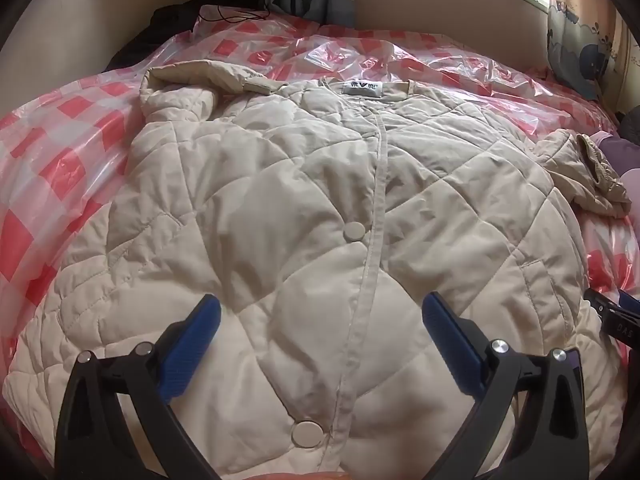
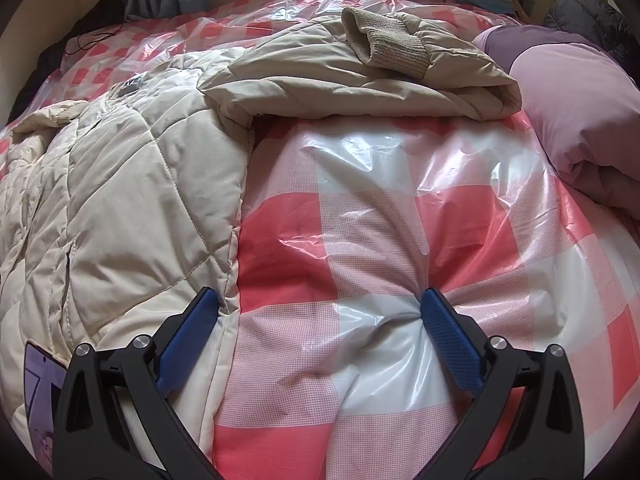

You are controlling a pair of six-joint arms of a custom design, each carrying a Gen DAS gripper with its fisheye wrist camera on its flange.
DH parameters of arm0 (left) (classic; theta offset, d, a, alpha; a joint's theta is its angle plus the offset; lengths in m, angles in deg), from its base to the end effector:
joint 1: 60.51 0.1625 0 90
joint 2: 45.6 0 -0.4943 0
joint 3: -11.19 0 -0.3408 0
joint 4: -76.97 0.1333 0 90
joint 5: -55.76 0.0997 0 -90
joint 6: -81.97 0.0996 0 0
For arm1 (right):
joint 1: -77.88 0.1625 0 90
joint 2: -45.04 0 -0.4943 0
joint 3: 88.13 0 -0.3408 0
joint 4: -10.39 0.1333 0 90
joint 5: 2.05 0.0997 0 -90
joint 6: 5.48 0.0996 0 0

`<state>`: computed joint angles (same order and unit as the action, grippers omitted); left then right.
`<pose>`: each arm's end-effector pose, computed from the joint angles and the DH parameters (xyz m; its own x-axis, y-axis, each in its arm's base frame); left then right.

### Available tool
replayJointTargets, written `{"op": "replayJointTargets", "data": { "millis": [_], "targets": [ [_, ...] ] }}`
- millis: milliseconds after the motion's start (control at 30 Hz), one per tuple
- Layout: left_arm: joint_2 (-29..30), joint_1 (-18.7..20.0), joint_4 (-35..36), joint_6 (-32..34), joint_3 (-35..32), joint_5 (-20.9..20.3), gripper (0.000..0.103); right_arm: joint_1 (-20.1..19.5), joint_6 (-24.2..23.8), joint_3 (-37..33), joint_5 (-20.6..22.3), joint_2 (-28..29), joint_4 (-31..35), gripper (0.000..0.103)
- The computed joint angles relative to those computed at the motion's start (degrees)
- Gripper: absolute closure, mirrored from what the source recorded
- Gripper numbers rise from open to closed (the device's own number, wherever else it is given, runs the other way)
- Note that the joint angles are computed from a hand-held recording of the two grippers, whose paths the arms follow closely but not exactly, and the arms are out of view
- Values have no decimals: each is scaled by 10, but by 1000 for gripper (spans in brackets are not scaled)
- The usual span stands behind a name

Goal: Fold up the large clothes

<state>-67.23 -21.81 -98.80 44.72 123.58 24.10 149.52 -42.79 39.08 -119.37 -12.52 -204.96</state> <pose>-0.2927 -0.5139 -0.0568 -0.6858 -0.0141 -0.7276 0.4552 0.7718 -0.4440 -0.0784 -0.5144 0.2926 -0.6833 0.1846 0.7064 -0.2975 0.8131 -0.5003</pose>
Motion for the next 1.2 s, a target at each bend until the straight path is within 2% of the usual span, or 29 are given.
{"op": "replayJointTargets", "data": {
  "millis": [300,500,833,900,933,1000,1067,1133,1200],
  "targets": [
    [-3,-5,-1,-2,6,2,6,1,2,-1,-2,-2,7,6],
    [-7,14,4,-11,3,-11,6,1,3,-1,-2,0,1,6],
    [0,11,18,-1,-11,-30,6,1,-1,12,-6,-2,-14,6],
    [1,11,20,0,-14,-32,6,2,12,4,-6,-15,32,6],
    [2,10,20,0,-15,-35,6,10,16,-8,-24,-23,78,6],
    [2,10,21,1,-16,-38,6,29,-11,-14,-53,-29,99,6],
    [1,9,20,1,-14,-41,6,41,-39,20,-23,-35,24,6],
    [-4,9,30,-9,-14,-43,6,68,-78,46,-40,-16,-83,6],
    [-6,4,50,-20,-15,-25,6,93,-92,72,-35,-9,-156,6]
  ]
}}
